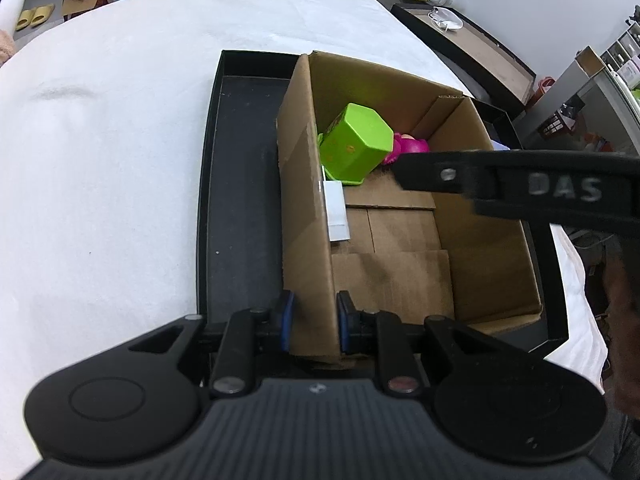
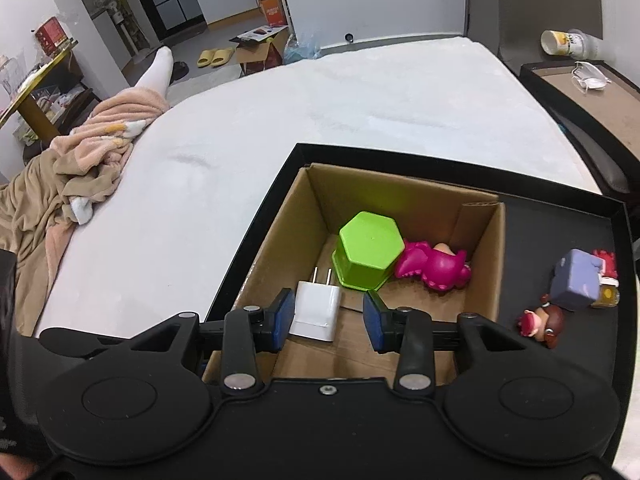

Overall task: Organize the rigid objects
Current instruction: 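Carry the white charger plug with the right tool into the box and release it, then move the right tool back over the brown-haired doll figurine on the tray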

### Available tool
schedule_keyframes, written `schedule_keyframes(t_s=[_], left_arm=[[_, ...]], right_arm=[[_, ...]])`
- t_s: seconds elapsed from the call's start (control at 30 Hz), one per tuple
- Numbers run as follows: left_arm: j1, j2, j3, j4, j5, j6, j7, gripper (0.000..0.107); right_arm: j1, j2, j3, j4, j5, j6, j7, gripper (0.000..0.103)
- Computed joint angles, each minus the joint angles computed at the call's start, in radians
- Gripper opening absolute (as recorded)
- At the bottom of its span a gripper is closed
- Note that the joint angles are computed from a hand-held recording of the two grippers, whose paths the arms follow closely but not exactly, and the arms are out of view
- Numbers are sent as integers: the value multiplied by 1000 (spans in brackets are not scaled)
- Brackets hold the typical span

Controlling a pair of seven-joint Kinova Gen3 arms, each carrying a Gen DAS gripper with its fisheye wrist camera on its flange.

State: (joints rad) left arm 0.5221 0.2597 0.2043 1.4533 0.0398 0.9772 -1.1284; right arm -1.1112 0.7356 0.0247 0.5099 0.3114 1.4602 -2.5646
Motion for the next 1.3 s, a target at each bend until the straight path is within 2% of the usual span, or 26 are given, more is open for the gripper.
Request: schedule_keyframes(t_s=[0.17, 0.33, 0.5, 0.67, 0.83, 0.9, 1.1, 1.3], left_arm=[[8, 5, 0, -13, -12, 13, 2, 20], [13, 10, -1, -21, -19, 22, 4, 20], [19, 14, -4, -25, -29, 27, 9, 20], [26, 15, -4, -34, -37, 39, 28, 20], [31, 14, -5, -42, -45, 54, 38, 20], [35, 14, -5, -44, -51, 56, 41, 20], [46, 23, -8, -59, -70, 72, 55, 20], [64, 33, -11, -75, -90, 89, 88, 20]], right_arm=[[-11, -61, 2, 93, 24, -31, -37, 40], [-18, -105, -8, 154, 59, -40, -70, 45], [-29, -160, -18, 242, 105, -54, -119, 56], [-30, -216, -39, 334, 145, -67, -191, 59], [-65, -267, -48, 405, 244, -50, -261, 73], [-66, -283, -58, 428, 270, -37, -281, 74], [-49, -357, -111, 567, 326, -85, -369, 81], [-22, -401, -157, 667, 345, -127, -446, 81]])
